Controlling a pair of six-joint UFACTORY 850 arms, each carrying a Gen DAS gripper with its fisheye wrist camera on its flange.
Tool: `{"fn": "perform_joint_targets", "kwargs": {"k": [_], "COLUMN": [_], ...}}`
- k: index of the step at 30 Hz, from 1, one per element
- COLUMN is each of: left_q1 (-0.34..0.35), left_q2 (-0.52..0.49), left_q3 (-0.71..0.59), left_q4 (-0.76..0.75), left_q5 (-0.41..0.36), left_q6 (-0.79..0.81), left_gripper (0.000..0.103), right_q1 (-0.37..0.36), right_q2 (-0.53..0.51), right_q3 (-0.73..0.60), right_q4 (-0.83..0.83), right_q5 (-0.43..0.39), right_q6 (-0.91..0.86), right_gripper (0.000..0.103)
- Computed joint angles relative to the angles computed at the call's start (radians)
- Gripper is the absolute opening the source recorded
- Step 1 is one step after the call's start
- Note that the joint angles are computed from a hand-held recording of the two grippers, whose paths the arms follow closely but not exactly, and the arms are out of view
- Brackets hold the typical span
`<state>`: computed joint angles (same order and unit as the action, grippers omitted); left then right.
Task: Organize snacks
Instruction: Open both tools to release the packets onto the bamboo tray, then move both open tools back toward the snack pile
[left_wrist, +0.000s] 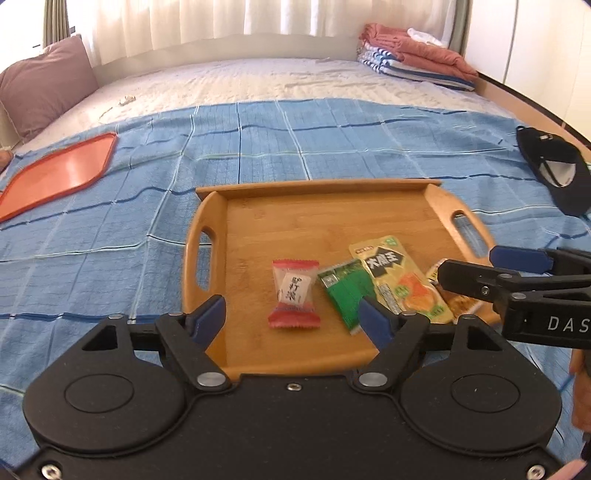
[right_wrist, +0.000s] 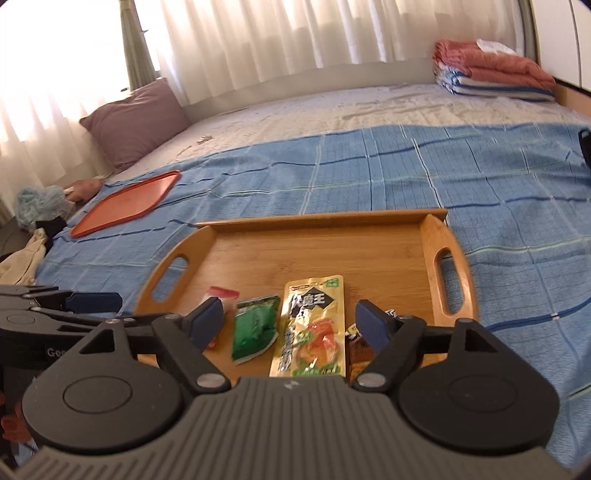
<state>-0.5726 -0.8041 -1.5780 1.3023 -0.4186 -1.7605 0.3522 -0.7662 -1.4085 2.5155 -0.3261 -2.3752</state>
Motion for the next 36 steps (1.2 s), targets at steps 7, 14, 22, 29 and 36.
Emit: {"fn": "perform_joint_targets", "kwargs": {"k": [7,14,22,29,36], "left_q1": [-0.062,-0.137,-0.215,-0.284,-0.352], "left_q2": [0.142,0.255,0.350,0.383,0.379], "left_q3": [0.184,0.337,0.469,0.541,0.569], "left_q4": [0.245,0.408,0.509,0.562,0.532], "left_q5": [-0.036,-0.080,-0.147,-0.212,-0.287], "left_q6": [-0.258,-0.459,-0.625,-0.757,-0.801], "left_gripper": [0.079,0.080,0.081,0.082,0.082], "right_q1": [0.004,0.008,0.010,0.027,0.053], "right_q2": [0.149,0.271,0.375,0.424,0.455], "right_q3": [0.183,0.343,0.499,0.611,0.699], "right_q4": [0.121,0.193,0.313,0.436,0.553], "right_q5": [-0.075,-0.147,-0.254,-0.342,-0.417], "right_q6": [-0.212,-0.352,-0.505,-0.624,-0.731], "right_gripper": [0.088,0.089,0.090,0.090,0.091]}}
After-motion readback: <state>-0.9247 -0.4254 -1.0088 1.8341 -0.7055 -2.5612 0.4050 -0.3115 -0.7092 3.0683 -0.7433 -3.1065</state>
